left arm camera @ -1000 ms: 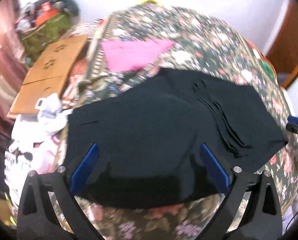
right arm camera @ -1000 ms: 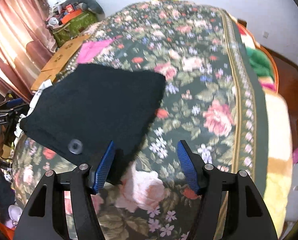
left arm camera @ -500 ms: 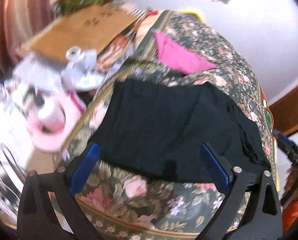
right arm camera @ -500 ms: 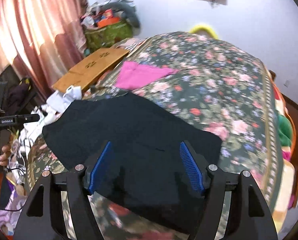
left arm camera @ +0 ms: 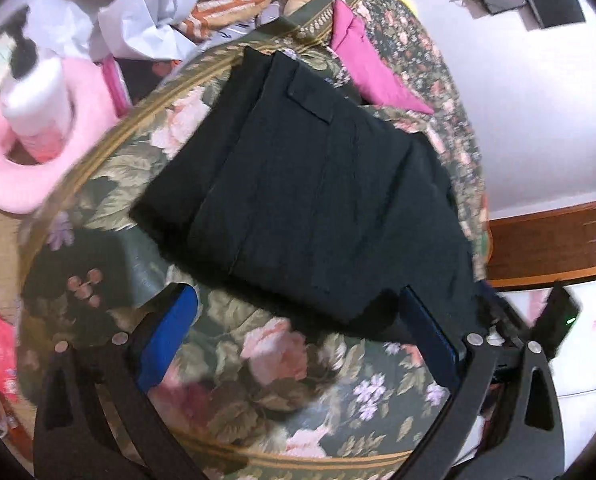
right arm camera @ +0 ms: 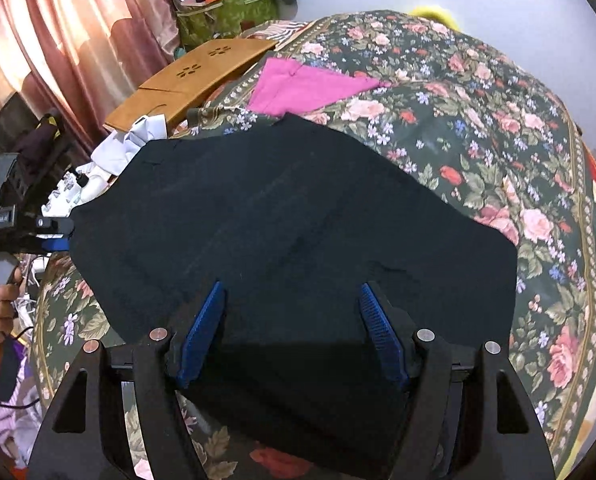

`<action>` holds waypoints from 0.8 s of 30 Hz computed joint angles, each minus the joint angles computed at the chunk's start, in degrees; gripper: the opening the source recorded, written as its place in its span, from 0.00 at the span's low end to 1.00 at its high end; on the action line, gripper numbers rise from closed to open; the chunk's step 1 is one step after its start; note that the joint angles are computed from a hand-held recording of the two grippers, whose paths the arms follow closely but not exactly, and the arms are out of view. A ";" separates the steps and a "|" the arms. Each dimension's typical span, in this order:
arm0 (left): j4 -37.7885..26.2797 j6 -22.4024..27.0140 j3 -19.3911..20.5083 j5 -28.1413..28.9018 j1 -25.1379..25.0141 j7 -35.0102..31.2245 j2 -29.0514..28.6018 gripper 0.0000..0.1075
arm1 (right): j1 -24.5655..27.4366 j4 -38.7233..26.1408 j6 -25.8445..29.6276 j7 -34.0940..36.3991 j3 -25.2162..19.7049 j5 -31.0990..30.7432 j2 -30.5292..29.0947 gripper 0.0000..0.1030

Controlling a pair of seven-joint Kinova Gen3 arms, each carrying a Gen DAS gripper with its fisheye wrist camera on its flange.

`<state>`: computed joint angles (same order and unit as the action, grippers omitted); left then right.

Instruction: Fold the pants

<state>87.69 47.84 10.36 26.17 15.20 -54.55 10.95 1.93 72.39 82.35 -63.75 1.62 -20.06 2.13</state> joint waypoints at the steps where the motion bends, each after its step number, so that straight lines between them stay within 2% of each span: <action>1: 1.14 -1.40 1.31 2.33 -1.92 -1.69 0.13 0.94 | -0.01 0.27 -0.23 0.03 -0.01 -0.02 -0.11 0.64; 3: 3.05 -3.35 2.65 6.99 -4.77 -5.22 0.55 0.94 | -0.10 0.68 -0.48 -0.27 -0.03 -0.04 -0.31 0.64; 5: 3.67 -4.10 0.85 10.45 -4.36 -7.97 1.19 0.94 | -0.07 0.86 -0.49 -0.51 0.05 -0.32 -0.36 0.64; 7: 3.74 -4.87 0.83 11.51 -4.75 -9.62 1.75 0.94 | 0.06 1.02 -0.54 -0.51 0.19 -0.69 -0.32 0.65; 9: 2.71 -5.44 1.08 10.01 -4.59 -9.41 2.79 0.94 | 0.25 1.09 -0.50 -0.39 0.31 -1.15 -0.24 0.65; 11: 1.02 -5.63 2.65 6.22 -5.14 -6.40 3.82 0.94 | 0.43 1.23 -0.53 -0.26 0.39 -1.57 -0.23 0.66; 13: -1.58 -4.63 0.99 1.57 -2.63 -1.88 4.96 0.88 | 0.60 1.47 -0.60 -0.24 0.47 -2.01 -0.31 0.66; 15: -5.68 -0.98 -3.98 -3.09 2.37 2.42 6.64 0.65 | 0.76 1.72 -0.72 -0.12 0.55 -2.37 -0.41 0.66; 16: -8.00 1.35 -6.64 -5.42 4.98 4.15 7.66 0.58 | 0.88 1.88 -0.76 -0.05 0.63 -2.60 -0.48 0.66; 17: -10.24 3.68 -8.23 -7.75 6.74 5.60 8.73 0.45 | 1.01 2.01 -0.76 0.10 0.72 -2.88 -0.53 0.66; 20: -14.62 6.96 -9.78 -14.00 9.92 8.49 10.37 0.34 | 1.27 2.42 -0.63 1.15 0.87 -3.22 -0.96 0.66; 24: -22.40 13.13 -18.27 -23.33 20.53 10.52 11.82 0.21 | 1.98 1.33 1.27 1.77 1.63 -4.45 -1.00 0.66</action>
<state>65.29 60.97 -7.91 2.84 35.73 -44.04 22.77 3.91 73.72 83.62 -61.98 3.25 -24.51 1.13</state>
